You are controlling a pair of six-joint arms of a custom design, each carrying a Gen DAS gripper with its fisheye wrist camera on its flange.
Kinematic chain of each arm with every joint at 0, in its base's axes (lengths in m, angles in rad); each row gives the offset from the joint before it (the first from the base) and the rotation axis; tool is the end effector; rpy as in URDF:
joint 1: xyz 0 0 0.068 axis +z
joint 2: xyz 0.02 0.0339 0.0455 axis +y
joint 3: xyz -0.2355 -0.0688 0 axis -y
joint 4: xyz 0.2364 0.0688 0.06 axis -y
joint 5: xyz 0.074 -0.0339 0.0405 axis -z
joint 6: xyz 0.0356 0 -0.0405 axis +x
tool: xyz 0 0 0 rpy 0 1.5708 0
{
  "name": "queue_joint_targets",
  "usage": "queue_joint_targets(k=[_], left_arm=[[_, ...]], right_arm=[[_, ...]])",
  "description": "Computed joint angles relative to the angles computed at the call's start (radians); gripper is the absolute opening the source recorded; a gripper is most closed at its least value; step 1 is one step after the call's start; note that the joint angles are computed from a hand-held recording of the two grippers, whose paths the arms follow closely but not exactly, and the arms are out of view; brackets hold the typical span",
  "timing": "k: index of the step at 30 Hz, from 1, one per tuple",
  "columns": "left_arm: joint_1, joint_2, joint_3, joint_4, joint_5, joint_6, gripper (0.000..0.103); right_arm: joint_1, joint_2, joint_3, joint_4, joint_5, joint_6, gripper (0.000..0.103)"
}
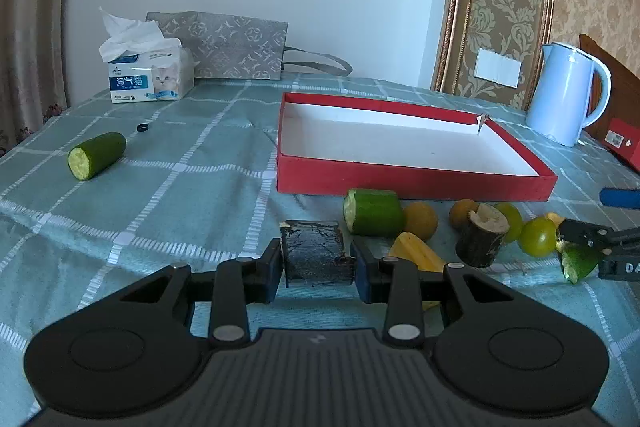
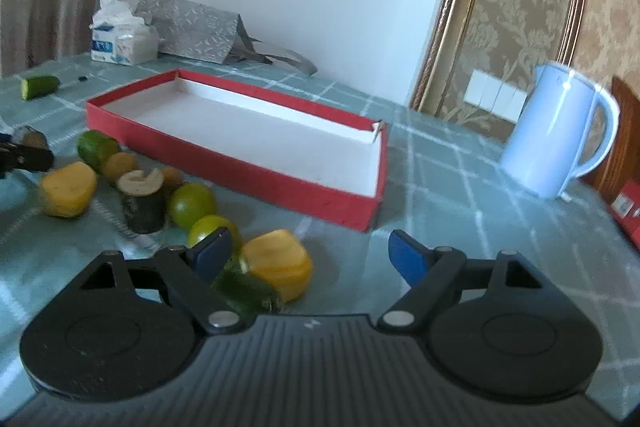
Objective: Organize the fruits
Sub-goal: 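Carry the eggplant chunk over the red tray and open the left gripper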
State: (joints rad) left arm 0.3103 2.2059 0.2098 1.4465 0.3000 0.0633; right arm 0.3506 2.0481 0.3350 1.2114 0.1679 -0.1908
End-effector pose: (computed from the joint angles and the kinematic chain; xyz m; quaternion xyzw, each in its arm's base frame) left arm 0.2022 0.0538 0.0066 -0.0338 0.8651 -0.0384 0.4990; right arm 0.2366 0.0802 0.0277 -0.1881 0.8377 -0.0314 0.5118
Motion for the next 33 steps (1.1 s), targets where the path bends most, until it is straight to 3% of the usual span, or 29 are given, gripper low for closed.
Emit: queue_joint_targets(k=[2, 4, 6, 12, 15, 16, 18, 20, 29, 33], left_arm=[[-0.001, -0.001, 0.000, -0.001, -0.002, 0.002, 0.035], [0.008, 0.005, -0.001, 0.008, 0.011, 0.001, 0.035], [0.017, -0.002, 0.004, -0.007, 0.029, -0.005, 0.035], [0.027, -0.004, 0.008, -0.018, 0.038, -0.009, 0.035], [0.030, -0.011, 0.012, -0.036, 0.044, -0.007, 0.035], [0.029, -0.012, 0.012, -0.037, 0.042, -0.007, 0.035], [0.028, -0.012, 0.013, -0.040, 0.045, -0.006, 0.035], [0.028, -0.013, 0.015, -0.044, 0.044, -0.007, 0.035], [0.038, -0.013, 0.015, -0.042, 0.059, -0.004, 0.035], [0.022, -0.045, 0.022, -0.093, 0.041, -0.001, 0.035]], right_arm=[[-0.017, -0.025, 0.006, -0.051, -0.009, -0.004, 0.077], [-0.081, -0.088, -0.010, -0.143, -0.121, 0.026, 0.069], [-0.108, -0.091, -0.010, -0.166, -0.162, 0.039, 0.069], [-0.011, -0.015, 0.038, -0.149, -0.053, 0.013, 0.069], [-0.001, -0.006, 0.070, -0.179, -0.058, 0.012, 0.066], [-0.002, 0.000, 0.090, -0.205, -0.068, 0.021, 0.059], [-0.009, 0.018, 0.105, -0.199, -0.093, 0.030, 0.055], [-0.020, 0.015, 0.118, -0.222, -0.137, 0.036, 0.040], [-0.063, 0.061, 0.083, -0.073, -0.161, 0.137, 0.040], [-0.118, 0.068, 0.083, -0.047, -0.166, 0.199, 0.040]])
